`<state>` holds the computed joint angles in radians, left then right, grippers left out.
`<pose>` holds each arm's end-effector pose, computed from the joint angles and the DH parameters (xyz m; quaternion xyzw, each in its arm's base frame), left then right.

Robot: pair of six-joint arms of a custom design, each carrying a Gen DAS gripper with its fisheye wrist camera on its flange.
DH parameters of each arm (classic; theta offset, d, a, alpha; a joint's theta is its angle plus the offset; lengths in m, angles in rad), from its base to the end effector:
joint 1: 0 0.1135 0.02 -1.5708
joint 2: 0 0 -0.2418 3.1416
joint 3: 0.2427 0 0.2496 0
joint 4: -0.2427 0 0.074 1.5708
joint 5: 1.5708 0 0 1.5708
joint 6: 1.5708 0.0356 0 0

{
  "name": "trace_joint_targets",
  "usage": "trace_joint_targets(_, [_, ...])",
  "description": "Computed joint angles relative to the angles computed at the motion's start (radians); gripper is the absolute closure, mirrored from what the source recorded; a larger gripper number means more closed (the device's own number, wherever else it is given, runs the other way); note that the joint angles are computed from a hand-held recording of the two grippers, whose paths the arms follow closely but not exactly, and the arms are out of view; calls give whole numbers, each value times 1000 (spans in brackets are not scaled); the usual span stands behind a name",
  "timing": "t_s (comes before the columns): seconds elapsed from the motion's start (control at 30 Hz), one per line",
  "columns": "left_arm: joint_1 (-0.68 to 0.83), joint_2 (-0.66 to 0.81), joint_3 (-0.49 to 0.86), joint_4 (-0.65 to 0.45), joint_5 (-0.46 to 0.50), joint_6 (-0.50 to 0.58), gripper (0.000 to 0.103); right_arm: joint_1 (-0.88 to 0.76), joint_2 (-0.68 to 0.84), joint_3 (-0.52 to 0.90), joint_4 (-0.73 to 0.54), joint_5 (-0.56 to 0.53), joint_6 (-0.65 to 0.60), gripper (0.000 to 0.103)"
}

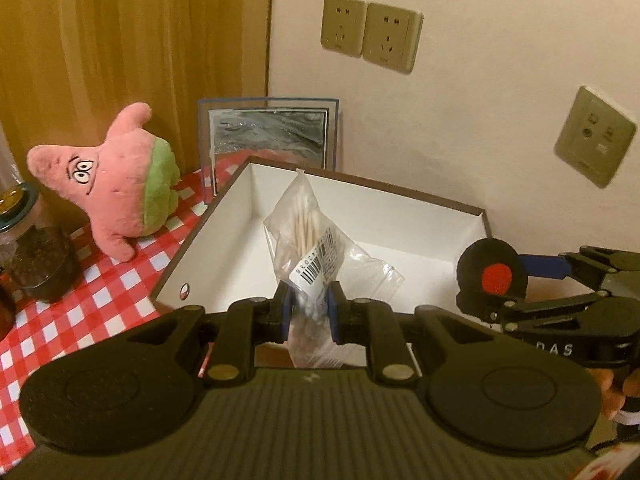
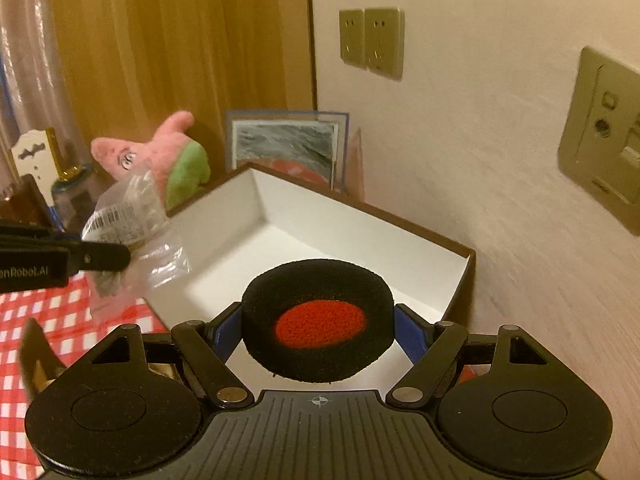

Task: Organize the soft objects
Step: 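Carry both items over the brown box and open both tools to drop them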

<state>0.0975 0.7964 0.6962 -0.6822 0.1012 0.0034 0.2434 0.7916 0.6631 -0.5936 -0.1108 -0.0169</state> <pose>0.1751 0.0135 0.2447 -0.0240 0.9220 -0.0273 0.3854 0.1739 0.0472 0.2417 -0.1407 0.8993 0.0966 0.4028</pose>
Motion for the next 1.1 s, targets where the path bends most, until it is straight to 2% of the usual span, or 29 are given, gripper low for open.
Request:
trace_joint_targets(0.4, [-96, 298, 49, 169, -56, -44, 85, -59, 226, 30, 120, -33, -51, 25])
trace_joint_targets(0.47, [-112, 340, 65, 185, -83, -60, 75, -70, 248, 37, 130, -40, -57, 25])
trace_joint_targets(0.5, [-121, 362, 74, 191, -102, -64, 58, -74, 255, 39, 132, -43, -59, 25])
trace_joint_targets(0.53, [-125, 370, 73, 202, -110, -65, 53, -80, 264, 42, 134, -47, -62, 25])
trace_joint_targets(0.6, [-129, 390, 82, 209, -113, -61, 53, -93, 279, 48, 136, -58, -70, 25])
trace_joint_targets(0.9, [-71, 357, 91, 155, -98, -66, 52, -125, 321, 58, 175, -126, -90, 23])
trace_joint_targets(1.1, [2, 253, 86, 68, -82, -63, 52, -116, 307, 25, 251, -136, -85, 15])
